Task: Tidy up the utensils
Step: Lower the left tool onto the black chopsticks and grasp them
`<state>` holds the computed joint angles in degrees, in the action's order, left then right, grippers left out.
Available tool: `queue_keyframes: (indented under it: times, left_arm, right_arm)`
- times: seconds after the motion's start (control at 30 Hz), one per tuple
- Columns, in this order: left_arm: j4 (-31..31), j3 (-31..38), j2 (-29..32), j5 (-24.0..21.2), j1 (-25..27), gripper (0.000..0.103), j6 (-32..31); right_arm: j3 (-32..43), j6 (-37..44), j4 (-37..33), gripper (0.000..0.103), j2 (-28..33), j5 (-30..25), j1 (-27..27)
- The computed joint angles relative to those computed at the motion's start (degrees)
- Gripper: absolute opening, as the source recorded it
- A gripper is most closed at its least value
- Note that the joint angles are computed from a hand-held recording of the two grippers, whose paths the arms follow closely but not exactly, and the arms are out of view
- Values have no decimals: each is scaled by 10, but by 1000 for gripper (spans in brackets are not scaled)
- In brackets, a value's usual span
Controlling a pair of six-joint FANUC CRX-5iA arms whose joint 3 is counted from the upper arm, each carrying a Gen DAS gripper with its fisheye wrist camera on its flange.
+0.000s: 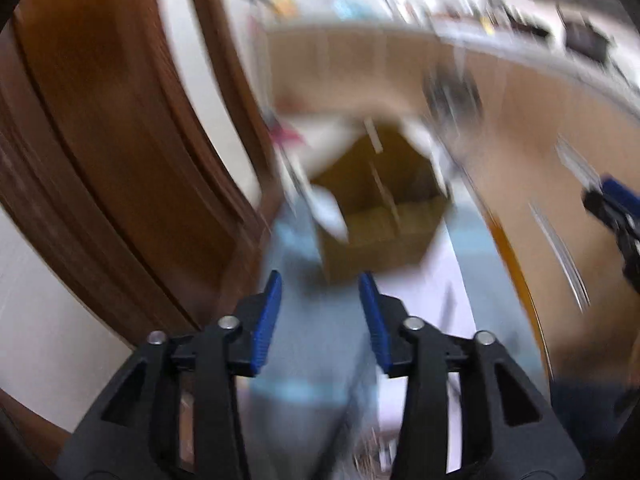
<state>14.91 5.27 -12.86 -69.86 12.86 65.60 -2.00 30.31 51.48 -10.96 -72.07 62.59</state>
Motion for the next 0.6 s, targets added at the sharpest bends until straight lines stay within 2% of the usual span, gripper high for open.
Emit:
queue_keyframes:
  times: [0.03, 0.07, 0.27, 0.37, 0.5, 0.6]
  left_arm:
    - [-7, -7, 6, -26, -3, 24, -9]
    - [-24, -16, 7, -36, -10, 22, -11]
    - [-69, -52, 26, -85, -18, 21, -14]
    - [-73, -69, 31, -96, -14, 21, -11]
    - [-44, -76, 39, -106, 1, 21, -20]
    - [-24, -78, 46, -130, 18, 15, -19]
  right_arm:
    - [6, 17, -35, 43, 3, -24, 2]
    - [10, 31, -70, 43, 5, -45, 2]
    - [35, 84, -281, 43, 21, -120, -23]
    - [35, 85, -330, 43, 26, -126, -32]
    - [50, 82, -396, 43, 33, -114, -61]
    - [62, 81, -454, 43, 42, -101, -98]
